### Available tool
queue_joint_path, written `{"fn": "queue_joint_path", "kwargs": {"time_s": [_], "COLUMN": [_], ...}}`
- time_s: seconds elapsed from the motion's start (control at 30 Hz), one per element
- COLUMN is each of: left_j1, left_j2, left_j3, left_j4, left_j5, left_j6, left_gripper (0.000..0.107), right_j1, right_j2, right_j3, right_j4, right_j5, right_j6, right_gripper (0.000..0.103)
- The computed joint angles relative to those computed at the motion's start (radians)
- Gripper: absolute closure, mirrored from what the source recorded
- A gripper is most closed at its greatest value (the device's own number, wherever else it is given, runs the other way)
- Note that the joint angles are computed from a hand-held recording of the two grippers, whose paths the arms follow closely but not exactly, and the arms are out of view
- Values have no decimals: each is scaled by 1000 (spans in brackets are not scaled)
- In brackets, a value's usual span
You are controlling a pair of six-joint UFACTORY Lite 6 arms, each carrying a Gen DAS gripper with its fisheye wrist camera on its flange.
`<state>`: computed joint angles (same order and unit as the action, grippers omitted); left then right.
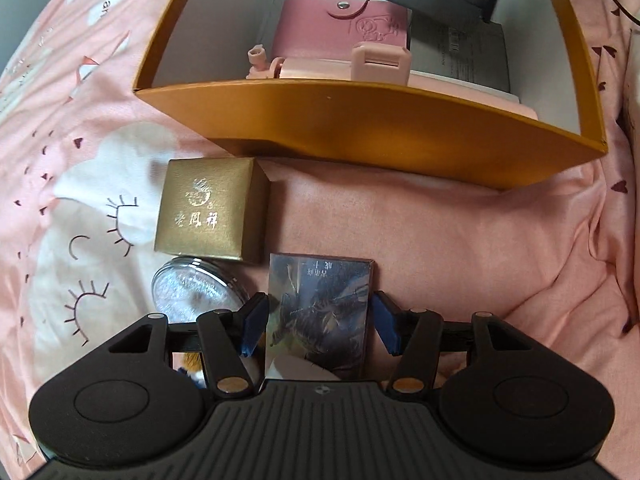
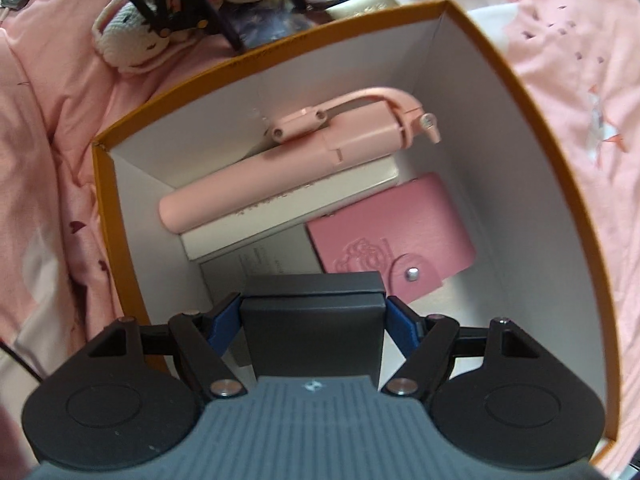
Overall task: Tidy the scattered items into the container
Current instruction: 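Lower the black box into the orange box and open the right tool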
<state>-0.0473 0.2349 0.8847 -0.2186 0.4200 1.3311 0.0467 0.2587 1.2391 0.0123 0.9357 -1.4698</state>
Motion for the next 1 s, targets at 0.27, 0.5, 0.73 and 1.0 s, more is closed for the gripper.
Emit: {"fn": "queue_joint_path", "kwargs": {"time_s": [0.27,0.5,0.73,1.0], "left_j1": [41,96,74,33], "left_j2": [-25,-70,-128,56], "left_j3": [-37,-61,-163,1], "left_j4": [-88,-187,-95,71], "left_j5": [-13,42,-96,-32], "left_j6": [58,109,142,-41], "left_gripper": [68,83,40,37], "right_j1": [30,48,48,2], "right_j2": [71,75,34,26], "right_j3": [63,67,46,73], "right_j4": [6,15,10,-12], "right_j5": [82,124,135,185], "right_j6": [10,23,19,17], "right_gripper": [25,25,16,16]}}
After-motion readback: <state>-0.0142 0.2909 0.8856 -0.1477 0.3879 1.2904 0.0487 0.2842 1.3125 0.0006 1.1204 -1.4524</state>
